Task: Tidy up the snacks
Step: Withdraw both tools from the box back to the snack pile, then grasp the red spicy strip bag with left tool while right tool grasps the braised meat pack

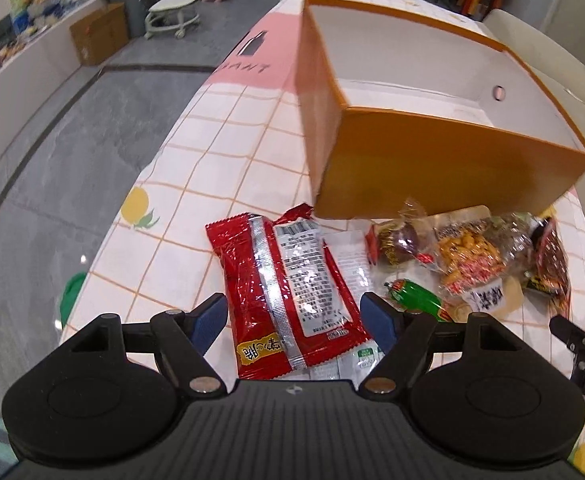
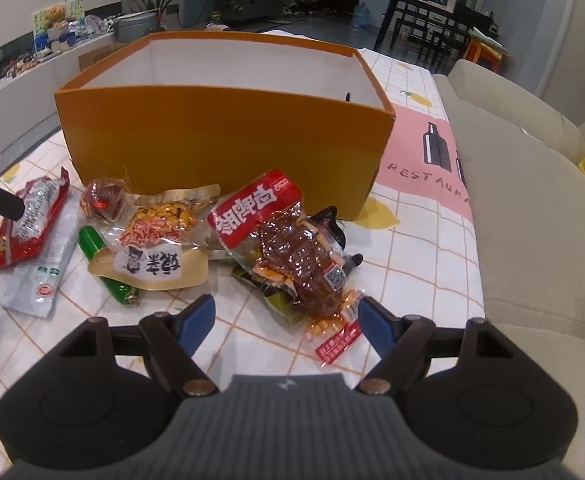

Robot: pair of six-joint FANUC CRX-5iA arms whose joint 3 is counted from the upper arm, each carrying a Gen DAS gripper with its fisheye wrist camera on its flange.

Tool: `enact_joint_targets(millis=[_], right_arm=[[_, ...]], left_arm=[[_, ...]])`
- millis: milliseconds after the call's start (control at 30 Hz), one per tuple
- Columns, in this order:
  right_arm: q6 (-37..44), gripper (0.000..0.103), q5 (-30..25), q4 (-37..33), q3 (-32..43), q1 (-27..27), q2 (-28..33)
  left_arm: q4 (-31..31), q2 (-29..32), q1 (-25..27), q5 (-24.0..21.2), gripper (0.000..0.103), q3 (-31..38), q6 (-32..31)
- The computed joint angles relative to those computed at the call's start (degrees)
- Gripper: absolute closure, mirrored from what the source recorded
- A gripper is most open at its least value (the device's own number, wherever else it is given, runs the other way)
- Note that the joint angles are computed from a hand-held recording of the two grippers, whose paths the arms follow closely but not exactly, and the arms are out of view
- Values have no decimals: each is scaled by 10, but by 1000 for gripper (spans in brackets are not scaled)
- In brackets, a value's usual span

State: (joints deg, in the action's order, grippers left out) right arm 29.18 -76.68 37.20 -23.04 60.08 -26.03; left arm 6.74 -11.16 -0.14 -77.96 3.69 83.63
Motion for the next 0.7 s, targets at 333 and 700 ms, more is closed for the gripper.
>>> enact_joint_targets(millis=[333,700], right_arm=[[53,27,40,-17,-3,-50,18],[76,36,73,-27,-7,-72,33]], left_arm=[[-17,31,-5,-17,15,16,69],[-27,51,-15,-17,14,24,89]])
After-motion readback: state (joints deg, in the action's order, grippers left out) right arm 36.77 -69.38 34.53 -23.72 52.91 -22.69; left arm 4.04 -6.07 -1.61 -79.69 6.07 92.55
